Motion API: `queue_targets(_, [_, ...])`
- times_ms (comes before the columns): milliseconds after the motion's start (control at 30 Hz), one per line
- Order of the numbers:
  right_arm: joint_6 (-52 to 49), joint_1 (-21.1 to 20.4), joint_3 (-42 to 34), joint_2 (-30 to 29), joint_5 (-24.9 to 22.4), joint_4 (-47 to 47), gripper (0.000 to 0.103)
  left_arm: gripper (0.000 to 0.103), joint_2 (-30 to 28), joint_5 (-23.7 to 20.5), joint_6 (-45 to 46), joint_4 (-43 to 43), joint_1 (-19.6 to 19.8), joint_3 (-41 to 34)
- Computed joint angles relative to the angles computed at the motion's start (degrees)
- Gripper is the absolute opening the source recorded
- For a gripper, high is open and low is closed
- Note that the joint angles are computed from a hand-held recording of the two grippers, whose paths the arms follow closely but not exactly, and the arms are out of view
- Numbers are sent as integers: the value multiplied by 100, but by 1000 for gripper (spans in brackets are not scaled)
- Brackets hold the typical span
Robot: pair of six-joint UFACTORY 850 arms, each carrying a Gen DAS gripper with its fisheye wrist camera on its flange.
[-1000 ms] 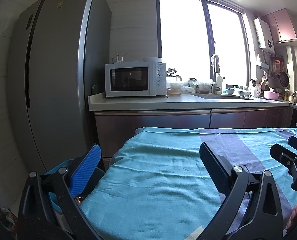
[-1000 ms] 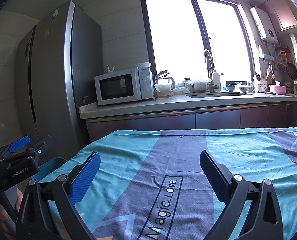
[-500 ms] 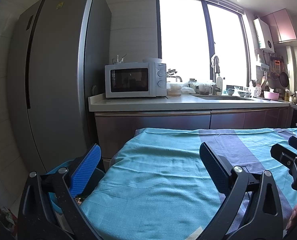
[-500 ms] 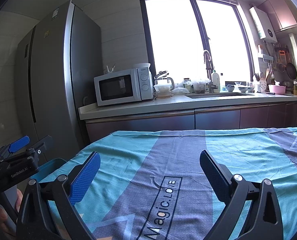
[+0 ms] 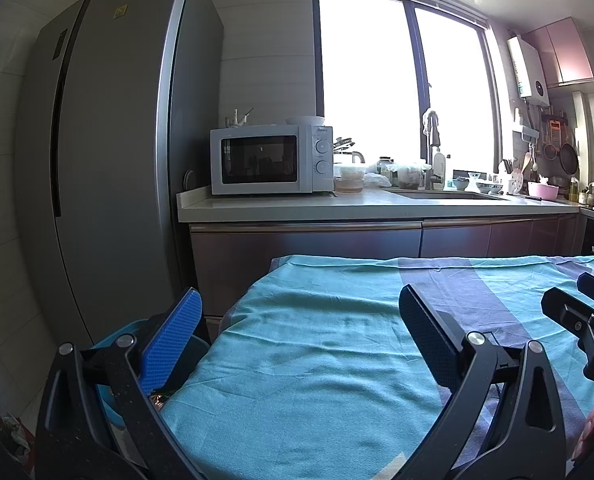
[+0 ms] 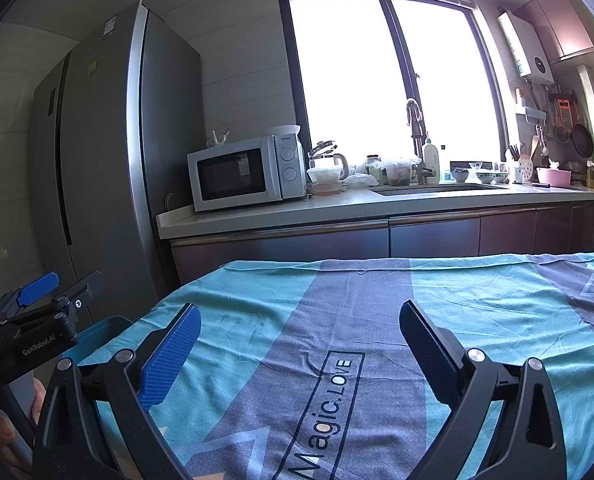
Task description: Collect trash
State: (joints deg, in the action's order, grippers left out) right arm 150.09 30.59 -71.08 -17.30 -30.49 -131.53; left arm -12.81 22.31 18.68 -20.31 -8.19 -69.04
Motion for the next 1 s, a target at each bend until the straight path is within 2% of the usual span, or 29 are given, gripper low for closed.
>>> queue_targets(1000, [-16,44,24,1,-68,93,96,97,-23,-19,34,-41,1,-23])
